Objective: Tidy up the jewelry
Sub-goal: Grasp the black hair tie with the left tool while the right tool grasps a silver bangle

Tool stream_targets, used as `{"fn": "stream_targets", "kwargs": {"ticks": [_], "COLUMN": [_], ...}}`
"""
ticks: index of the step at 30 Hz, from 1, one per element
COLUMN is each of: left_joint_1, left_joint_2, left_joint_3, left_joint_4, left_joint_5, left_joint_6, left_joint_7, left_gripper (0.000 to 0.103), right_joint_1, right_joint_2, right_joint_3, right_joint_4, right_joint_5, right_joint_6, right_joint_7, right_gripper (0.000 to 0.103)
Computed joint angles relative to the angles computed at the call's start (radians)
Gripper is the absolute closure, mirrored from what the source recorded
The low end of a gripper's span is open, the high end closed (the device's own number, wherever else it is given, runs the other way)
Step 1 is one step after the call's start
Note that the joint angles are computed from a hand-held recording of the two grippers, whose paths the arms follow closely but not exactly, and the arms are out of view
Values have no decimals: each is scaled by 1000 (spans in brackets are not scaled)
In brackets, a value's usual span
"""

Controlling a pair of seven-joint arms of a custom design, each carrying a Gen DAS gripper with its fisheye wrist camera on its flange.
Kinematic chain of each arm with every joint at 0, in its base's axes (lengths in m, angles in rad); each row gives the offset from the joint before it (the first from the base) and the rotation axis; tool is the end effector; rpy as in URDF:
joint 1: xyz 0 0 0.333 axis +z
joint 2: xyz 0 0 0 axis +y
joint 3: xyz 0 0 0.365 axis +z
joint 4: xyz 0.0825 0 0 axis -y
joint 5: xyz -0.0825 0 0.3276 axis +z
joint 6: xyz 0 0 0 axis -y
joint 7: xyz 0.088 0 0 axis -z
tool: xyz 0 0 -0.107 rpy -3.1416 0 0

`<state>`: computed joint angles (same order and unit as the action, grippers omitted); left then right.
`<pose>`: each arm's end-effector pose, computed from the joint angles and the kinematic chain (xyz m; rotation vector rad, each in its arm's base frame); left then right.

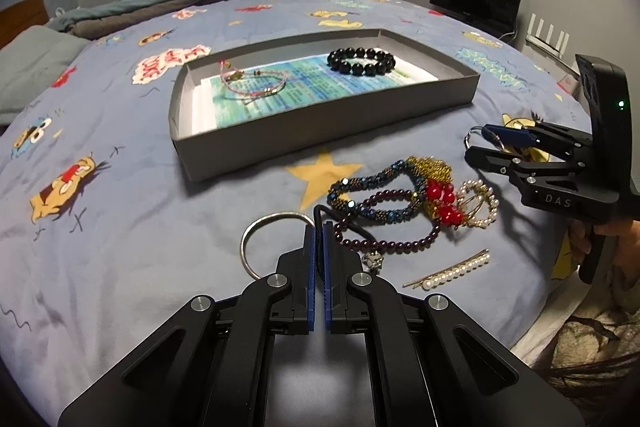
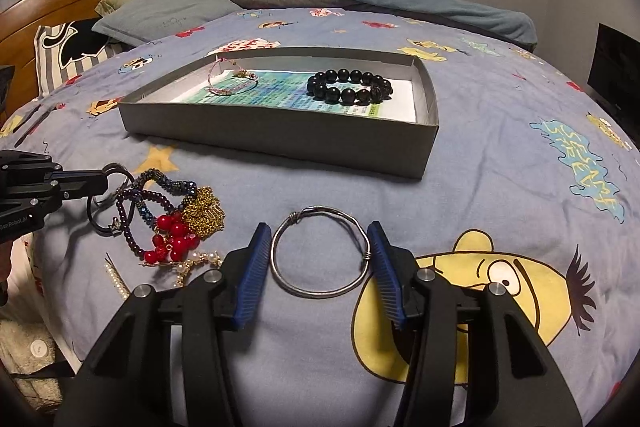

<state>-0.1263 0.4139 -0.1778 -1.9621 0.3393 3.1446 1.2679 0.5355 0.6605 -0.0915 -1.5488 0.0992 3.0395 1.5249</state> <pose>0.6093 -0.2041 0.4413 -1.5346 2.0749 -0.8889 0.6622 0.3286 0.4358 -2.0107 1.2763 -0.5772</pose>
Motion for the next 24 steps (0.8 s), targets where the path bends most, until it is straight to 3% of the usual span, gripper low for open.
{"fn": "stream_targets", "kwargs": {"ticks": [16,20,24], "left_joint_1": [-22,39,25], "left_joint_2": [-67,-56,-24], "left_joint_3": [46,-19,-1], "left_joint_4": [-10,28,107], "left_joint_5": [32,16,13], "left_joint_6": [81,73,47], "left_joint_7": [-19,1,11], "left_gripper": [99,99,99], "right_joint_1": [-29,-40,-46], "right_joint_2": [-30,-22,8], "right_joint_3": [34,42,40], "right_joint_4": [1,52,148], "right_joint_5": [20,20,18], "right_joint_6": [3,-18,-61], "right_joint_7": [-31,-42,-40], "right_gripper": [53,53,53]}}
